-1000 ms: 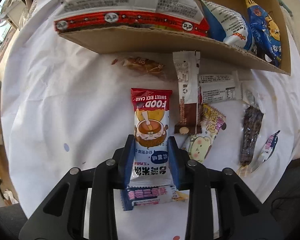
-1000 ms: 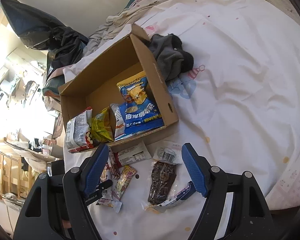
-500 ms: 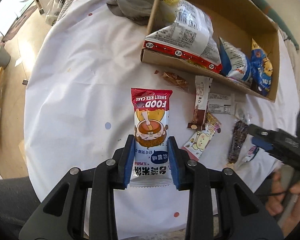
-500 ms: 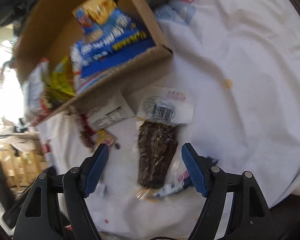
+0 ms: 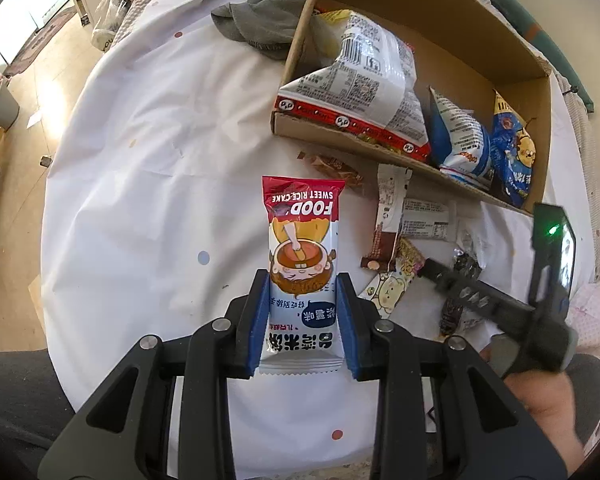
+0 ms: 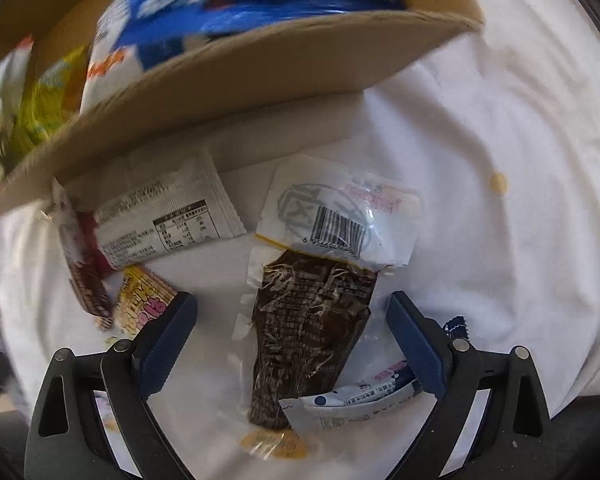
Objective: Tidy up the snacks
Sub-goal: 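Carry the FOOD packet and jerky packet over the box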
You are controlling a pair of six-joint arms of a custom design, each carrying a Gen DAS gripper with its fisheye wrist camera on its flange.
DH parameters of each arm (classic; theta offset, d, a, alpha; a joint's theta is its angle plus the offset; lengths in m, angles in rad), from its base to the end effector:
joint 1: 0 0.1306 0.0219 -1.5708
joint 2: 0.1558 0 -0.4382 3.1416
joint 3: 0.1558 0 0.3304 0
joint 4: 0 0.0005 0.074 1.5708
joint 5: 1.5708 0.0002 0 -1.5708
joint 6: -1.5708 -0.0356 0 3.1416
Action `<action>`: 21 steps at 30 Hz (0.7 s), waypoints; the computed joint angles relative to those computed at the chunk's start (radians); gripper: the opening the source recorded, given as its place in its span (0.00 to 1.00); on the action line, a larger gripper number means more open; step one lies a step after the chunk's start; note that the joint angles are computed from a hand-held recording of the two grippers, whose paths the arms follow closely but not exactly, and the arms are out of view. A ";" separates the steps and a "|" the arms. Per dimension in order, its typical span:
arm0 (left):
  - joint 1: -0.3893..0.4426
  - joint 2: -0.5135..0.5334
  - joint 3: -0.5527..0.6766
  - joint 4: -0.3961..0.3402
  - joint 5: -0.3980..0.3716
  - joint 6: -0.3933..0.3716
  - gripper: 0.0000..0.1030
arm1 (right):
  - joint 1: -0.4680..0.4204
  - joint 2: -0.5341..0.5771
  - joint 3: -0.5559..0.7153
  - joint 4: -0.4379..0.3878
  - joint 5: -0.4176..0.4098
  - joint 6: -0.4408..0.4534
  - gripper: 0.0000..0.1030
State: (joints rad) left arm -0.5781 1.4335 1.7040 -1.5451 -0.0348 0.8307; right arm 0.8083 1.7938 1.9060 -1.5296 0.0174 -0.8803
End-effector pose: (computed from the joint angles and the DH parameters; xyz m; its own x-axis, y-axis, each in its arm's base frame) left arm 0.3188 -0.2071 0.5521 -0.9372 -0.2697 -0.2214 -0.2289 0.9541 -0.1931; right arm 0.3661 0.3816 0.4664 -0.9907 0.0788 -0.1106 0.0669 0.9920 0.1068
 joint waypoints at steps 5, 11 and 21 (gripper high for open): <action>0.002 0.001 -0.005 0.007 0.006 0.005 0.27 | 0.017 -0.010 0.011 -0.014 0.053 0.021 0.66; 0.008 -0.005 -0.018 0.012 0.008 0.006 0.27 | -0.006 -0.084 -0.056 0.089 -0.021 0.004 0.62; 0.005 -0.018 -0.025 -0.002 -0.043 0.020 0.27 | -0.041 -0.249 -0.186 0.377 -0.228 -0.035 0.62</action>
State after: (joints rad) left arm -0.5728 1.4150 1.6789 -1.5472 -0.0777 0.8506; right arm 0.7676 1.5452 1.7198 -1.1523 -0.2106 -0.9156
